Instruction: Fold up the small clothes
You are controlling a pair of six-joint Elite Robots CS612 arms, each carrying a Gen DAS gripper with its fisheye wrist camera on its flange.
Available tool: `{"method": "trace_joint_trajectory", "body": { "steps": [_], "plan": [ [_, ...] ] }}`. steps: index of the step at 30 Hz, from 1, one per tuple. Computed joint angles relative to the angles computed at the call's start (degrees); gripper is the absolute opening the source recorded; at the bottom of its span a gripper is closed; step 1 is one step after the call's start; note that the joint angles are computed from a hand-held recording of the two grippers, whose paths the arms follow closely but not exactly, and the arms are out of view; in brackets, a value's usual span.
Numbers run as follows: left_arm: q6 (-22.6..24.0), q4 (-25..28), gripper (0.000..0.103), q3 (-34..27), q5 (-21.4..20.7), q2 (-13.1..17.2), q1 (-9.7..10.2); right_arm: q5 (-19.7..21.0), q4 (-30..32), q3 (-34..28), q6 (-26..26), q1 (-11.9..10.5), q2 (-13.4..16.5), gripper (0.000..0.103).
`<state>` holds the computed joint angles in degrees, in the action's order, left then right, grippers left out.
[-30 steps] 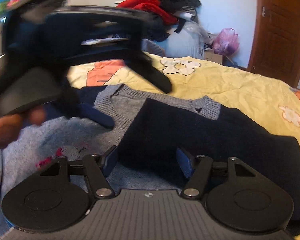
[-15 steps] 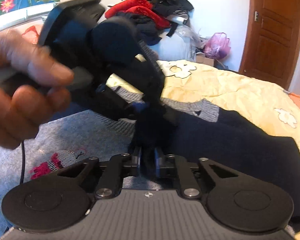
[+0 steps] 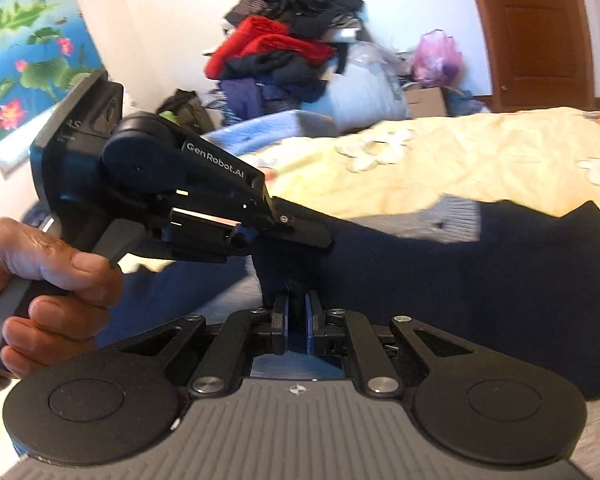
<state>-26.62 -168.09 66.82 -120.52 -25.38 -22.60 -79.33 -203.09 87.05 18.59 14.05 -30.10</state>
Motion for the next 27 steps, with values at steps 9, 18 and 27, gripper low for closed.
{"method": "trace_joint_trajectory", "body": {
  "steps": [9, 18, 27],
  "plan": [
    [4.0, 0.6, 0.006, 3.4, 3.6, -1.5, 1.75, -1.6, 4.3, -4.4, -1.6, 2.8, 1.3, 0.014],
    [1.0, -5.3, 0.013, 7.5, 8.0, -2.1, 2.14, -7.4, 4.0, -0.7, -9.6, 2.7, 0.0, 0.038],
    [-3.5, -24.2, 0.068, 12.6, 6.0, -3.1, 0.18, -8.7, 3.9, 4.5, -6.6, -5.1, -2.2, 0.057]
  ]
}}
